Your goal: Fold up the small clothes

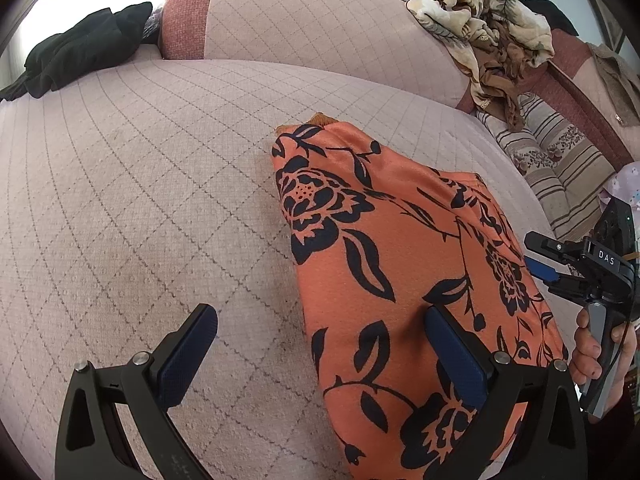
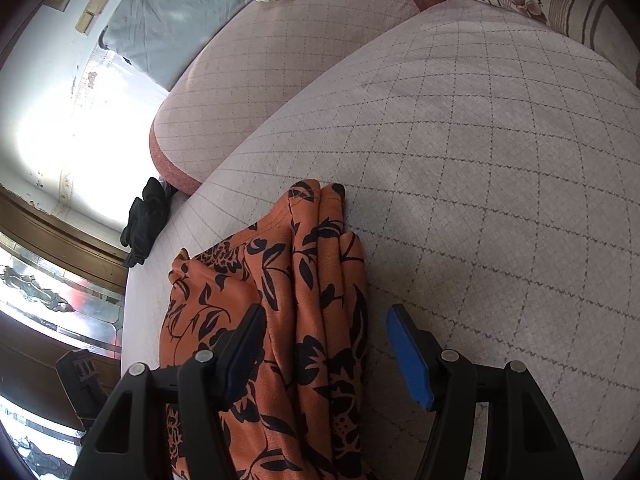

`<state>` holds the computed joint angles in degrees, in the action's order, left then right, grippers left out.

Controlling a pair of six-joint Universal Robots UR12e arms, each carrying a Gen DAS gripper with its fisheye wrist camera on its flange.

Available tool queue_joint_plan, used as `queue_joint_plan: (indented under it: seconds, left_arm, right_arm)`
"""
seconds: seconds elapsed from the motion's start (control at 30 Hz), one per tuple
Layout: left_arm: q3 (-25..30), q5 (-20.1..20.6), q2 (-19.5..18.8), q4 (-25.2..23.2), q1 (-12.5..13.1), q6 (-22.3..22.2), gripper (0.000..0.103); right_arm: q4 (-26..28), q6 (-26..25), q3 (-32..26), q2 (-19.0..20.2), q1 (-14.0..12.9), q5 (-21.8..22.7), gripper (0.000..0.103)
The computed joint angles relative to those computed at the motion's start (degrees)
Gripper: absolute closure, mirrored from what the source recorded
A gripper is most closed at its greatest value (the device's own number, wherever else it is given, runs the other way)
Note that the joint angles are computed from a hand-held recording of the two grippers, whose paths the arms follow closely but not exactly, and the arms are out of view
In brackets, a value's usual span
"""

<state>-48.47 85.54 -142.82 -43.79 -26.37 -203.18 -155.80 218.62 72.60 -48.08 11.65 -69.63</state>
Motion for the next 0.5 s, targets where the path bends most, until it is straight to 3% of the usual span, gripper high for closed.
queue_joint_plan:
  seconds: [0.5]
  left_arm:
    - [-0.32,-1.41,0.09,0.11,0.32,-0.13,0.0]
  right_arm:
    - [0.68,1.11,0.19,0.08,-0.3,0.82,0.037]
